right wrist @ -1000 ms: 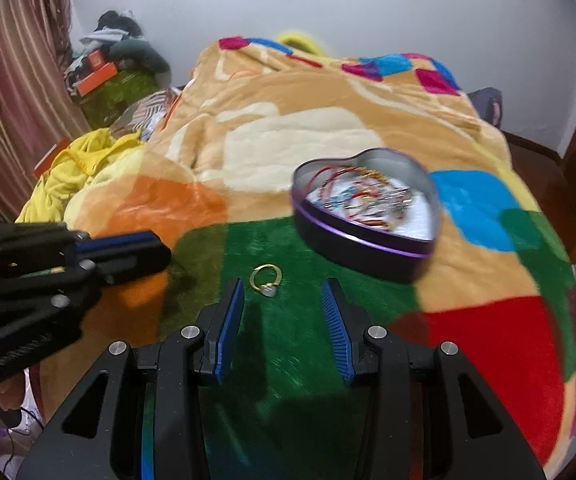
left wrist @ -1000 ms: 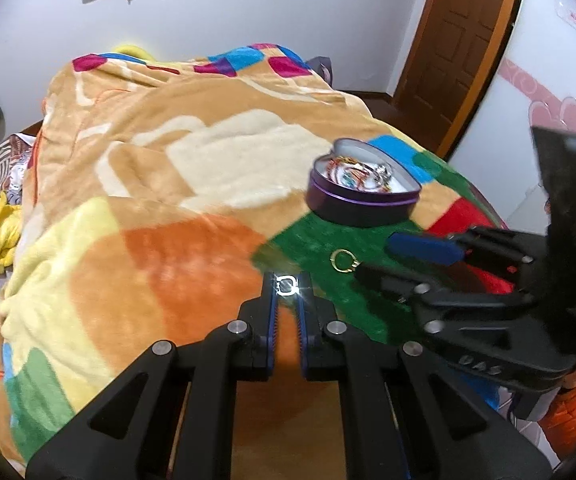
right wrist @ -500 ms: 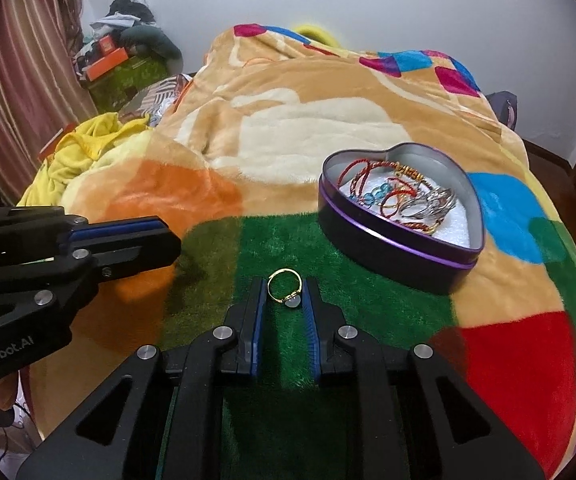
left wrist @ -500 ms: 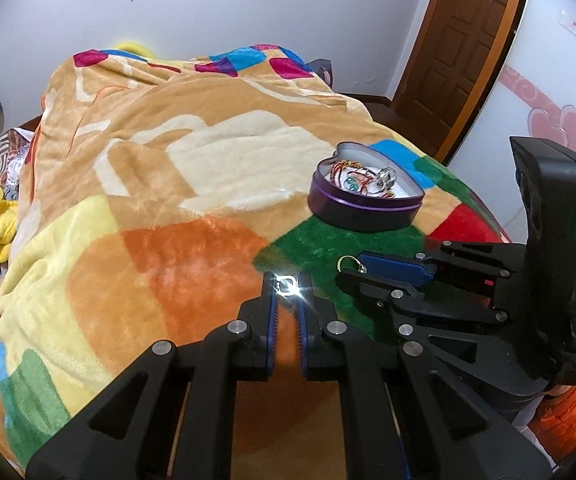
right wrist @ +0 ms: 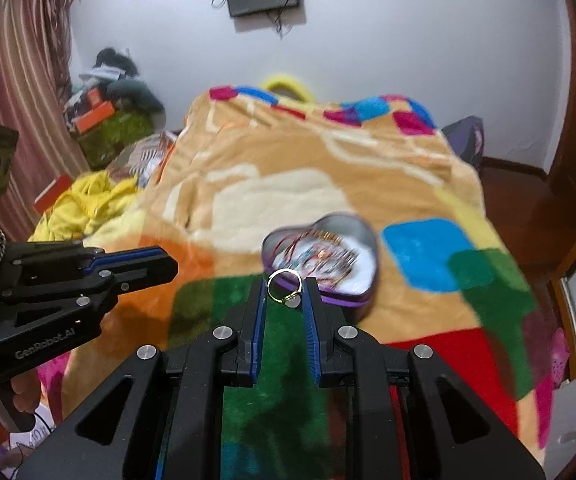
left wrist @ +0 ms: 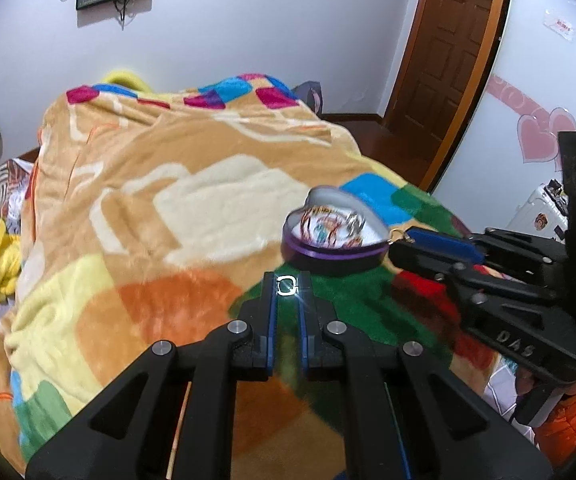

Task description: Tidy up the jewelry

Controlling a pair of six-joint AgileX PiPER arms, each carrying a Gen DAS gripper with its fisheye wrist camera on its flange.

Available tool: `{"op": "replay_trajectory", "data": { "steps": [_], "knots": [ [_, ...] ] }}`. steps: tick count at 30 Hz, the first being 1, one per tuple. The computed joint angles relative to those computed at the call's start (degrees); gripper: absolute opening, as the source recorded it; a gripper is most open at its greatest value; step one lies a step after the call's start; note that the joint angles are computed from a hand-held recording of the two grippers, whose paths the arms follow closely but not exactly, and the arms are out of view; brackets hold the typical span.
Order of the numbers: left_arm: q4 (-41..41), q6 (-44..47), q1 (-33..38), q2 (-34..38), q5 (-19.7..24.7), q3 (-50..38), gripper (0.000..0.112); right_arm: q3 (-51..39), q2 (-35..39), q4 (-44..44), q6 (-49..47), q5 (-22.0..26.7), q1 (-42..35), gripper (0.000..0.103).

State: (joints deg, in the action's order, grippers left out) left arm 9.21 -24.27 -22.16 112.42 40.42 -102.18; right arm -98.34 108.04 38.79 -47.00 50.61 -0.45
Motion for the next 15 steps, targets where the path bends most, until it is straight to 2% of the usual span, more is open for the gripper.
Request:
{"op": "replay_trajectory", "data": {
  "steps": [15],
  "knots": [
    [-0.4,3.5,-0.5,6.6,4.0,-15.5,0.008,-2.0,-0.6,3.6,-0.8,-3.5,-2.3,0.016]
  ]
}}
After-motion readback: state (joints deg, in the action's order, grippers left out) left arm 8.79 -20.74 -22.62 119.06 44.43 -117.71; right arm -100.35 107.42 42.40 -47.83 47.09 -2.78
